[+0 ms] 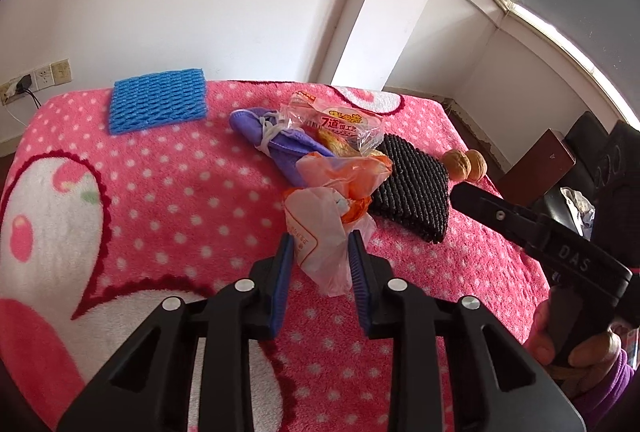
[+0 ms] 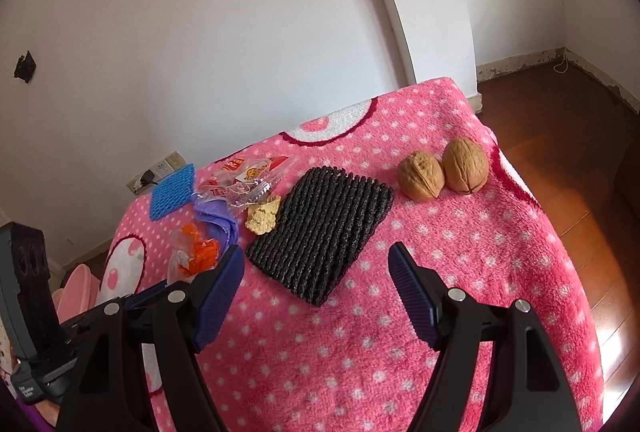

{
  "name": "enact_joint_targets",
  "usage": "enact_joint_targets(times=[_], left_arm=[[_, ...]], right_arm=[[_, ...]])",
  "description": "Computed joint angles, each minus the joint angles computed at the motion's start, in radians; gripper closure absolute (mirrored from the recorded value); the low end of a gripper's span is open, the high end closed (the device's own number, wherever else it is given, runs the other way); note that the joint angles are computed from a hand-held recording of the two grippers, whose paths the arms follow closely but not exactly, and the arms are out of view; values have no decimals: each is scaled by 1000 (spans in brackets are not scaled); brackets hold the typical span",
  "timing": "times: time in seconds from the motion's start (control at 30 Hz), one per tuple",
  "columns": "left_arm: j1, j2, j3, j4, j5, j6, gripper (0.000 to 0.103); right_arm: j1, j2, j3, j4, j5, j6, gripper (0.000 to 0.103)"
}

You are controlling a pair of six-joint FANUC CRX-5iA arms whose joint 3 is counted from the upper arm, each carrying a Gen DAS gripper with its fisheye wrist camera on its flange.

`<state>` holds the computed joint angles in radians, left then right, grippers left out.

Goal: Collect trash
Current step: 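Close left tool on clear plastic bag while right tool grasps black mesh pad, then carry plastic bag and black mesh pad over the pink bucket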

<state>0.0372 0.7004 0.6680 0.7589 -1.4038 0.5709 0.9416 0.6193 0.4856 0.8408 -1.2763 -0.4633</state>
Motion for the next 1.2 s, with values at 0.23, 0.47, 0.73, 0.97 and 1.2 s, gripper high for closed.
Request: enact_joint_targets(times=[0.23,0.47,0.73,0.97,1.2], left_arm=[[28,-44,-60,27,35,-28,103],[71,-83,-104,49,42,-48,103],[121,-144,-187,80,58,-108,103],[162,-172,-232,114,59,-123,103],[207,-210,-285,161,113,-148,103]], right_arm=[[-24,52,79,-80,-29,25,37],[-10,38,61,-72,-24,-4,91],[71,74,157,-12,-133,77,92],[118,138,301,47,-185,174,92],[135,277,555,55,-223,315,92]])
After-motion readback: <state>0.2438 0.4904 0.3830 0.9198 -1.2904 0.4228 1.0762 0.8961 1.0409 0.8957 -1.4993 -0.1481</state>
